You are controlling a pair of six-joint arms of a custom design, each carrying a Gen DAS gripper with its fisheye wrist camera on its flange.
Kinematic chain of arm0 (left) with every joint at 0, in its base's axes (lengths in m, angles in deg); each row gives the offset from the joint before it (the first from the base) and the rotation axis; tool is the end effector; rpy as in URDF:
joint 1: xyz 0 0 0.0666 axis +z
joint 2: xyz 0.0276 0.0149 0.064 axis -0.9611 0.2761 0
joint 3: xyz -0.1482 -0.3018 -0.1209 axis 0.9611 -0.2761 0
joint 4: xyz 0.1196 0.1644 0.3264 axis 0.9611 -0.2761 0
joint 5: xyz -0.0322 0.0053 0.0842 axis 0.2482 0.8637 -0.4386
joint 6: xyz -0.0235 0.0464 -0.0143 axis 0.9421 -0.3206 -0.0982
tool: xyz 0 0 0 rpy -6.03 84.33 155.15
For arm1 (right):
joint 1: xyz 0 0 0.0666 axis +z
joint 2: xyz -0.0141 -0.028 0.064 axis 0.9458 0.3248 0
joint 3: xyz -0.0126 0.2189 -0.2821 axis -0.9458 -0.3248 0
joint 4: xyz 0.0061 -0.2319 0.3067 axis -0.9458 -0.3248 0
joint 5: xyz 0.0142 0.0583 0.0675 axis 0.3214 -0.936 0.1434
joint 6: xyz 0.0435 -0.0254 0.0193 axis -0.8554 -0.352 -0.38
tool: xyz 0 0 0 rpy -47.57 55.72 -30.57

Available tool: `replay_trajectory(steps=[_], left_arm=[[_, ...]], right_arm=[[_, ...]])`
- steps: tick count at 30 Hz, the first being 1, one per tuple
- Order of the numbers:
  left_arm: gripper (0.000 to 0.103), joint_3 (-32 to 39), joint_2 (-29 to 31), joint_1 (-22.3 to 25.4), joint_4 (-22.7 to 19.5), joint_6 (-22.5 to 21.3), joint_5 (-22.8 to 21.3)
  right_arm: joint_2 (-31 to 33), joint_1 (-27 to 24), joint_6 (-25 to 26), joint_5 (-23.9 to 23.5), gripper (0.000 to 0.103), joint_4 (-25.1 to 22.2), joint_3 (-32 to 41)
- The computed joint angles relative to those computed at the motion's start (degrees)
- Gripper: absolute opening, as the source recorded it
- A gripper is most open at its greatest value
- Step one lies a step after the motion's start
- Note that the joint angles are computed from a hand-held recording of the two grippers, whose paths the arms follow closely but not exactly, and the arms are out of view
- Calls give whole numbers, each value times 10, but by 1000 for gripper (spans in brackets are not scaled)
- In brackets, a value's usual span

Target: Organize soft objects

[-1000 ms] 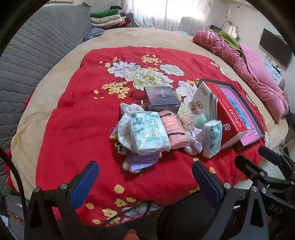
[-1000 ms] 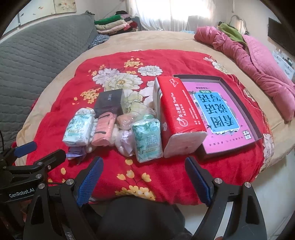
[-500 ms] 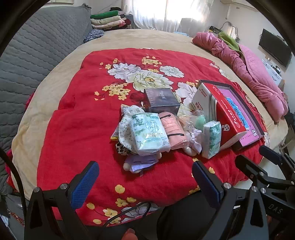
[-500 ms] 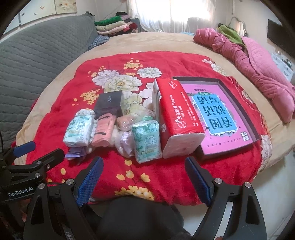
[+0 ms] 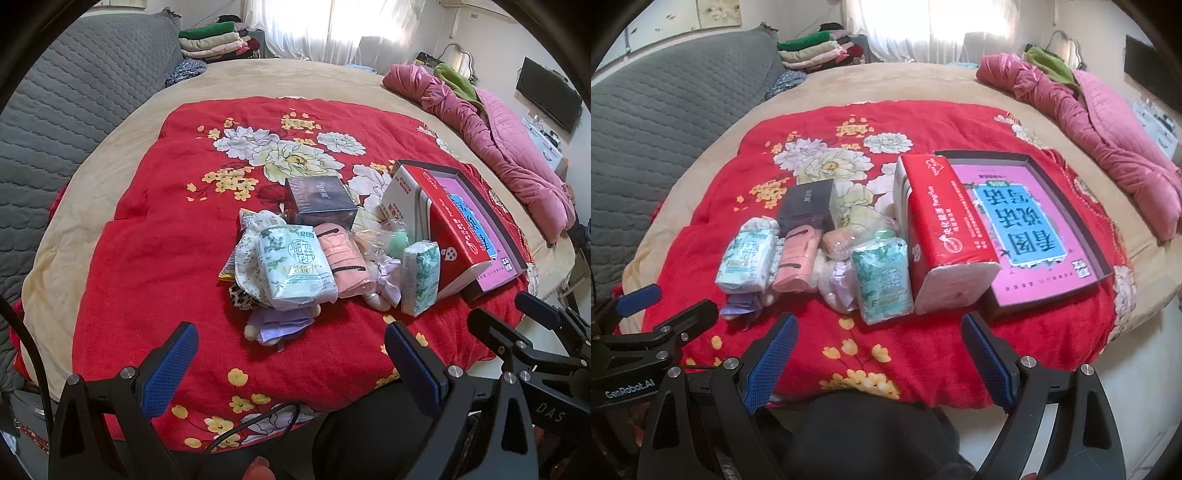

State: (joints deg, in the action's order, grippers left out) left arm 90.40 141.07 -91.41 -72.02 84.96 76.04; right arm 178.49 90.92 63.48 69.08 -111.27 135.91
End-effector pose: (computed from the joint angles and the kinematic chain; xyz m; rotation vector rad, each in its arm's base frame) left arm 0.6058 -0.1857 0.3983 -0.1449 2.5787 -0.0789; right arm 0.6191 0.2223 0.4037 -0.2360 2.5374 0.1590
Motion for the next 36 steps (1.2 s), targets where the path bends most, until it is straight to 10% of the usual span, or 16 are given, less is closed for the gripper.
replay_trajectory(steps=[36], left_arm=[[101,81,63,43,-36,37,71]], right_arm=[[41,-7,12,-29,90,-10,34]])
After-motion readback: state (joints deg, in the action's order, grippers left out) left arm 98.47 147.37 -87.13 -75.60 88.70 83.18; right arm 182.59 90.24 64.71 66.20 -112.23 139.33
